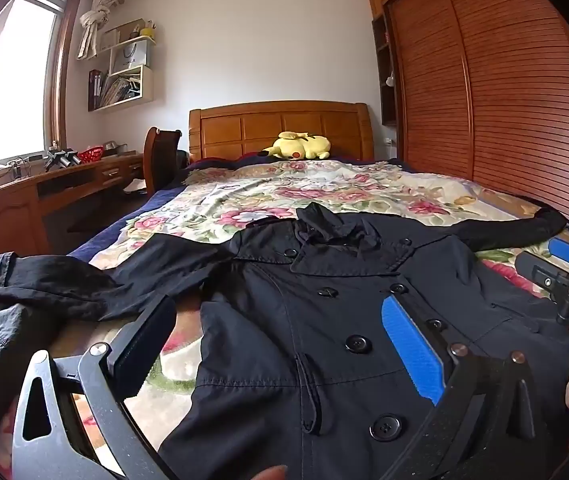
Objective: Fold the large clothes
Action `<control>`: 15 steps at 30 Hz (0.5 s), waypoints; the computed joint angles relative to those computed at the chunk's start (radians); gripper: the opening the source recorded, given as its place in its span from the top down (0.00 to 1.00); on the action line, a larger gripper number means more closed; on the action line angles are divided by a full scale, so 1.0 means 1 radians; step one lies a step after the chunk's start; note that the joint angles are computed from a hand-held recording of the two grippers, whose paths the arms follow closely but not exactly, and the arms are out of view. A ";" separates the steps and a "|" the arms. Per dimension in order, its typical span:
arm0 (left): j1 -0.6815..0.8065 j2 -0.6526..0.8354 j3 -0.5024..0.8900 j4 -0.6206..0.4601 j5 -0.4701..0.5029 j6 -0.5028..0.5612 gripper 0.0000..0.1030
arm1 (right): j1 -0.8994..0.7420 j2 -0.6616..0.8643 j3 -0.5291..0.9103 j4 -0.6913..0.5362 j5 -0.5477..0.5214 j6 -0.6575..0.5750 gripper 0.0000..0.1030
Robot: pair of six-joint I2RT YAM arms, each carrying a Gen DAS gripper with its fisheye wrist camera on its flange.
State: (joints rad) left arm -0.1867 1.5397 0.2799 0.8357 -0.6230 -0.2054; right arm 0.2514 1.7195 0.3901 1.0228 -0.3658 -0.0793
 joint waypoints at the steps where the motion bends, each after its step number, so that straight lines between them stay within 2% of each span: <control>1: 0.000 0.001 0.001 0.002 0.002 0.000 0.00 | -0.001 0.002 0.001 0.000 -0.003 0.002 0.00; 7: 0.010 0.006 0.012 -0.010 0.015 -0.013 0.00 | -0.002 0.008 -0.002 0.013 -0.004 0.005 0.00; 15: 0.014 0.039 0.018 0.032 0.017 -0.012 0.00 | -0.002 0.010 -0.001 0.014 -0.005 0.003 0.00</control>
State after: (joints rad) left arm -0.1725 1.5786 0.2984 0.8673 -0.6057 -0.2178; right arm 0.2497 1.7295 0.3895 1.0365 -0.3704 -0.0760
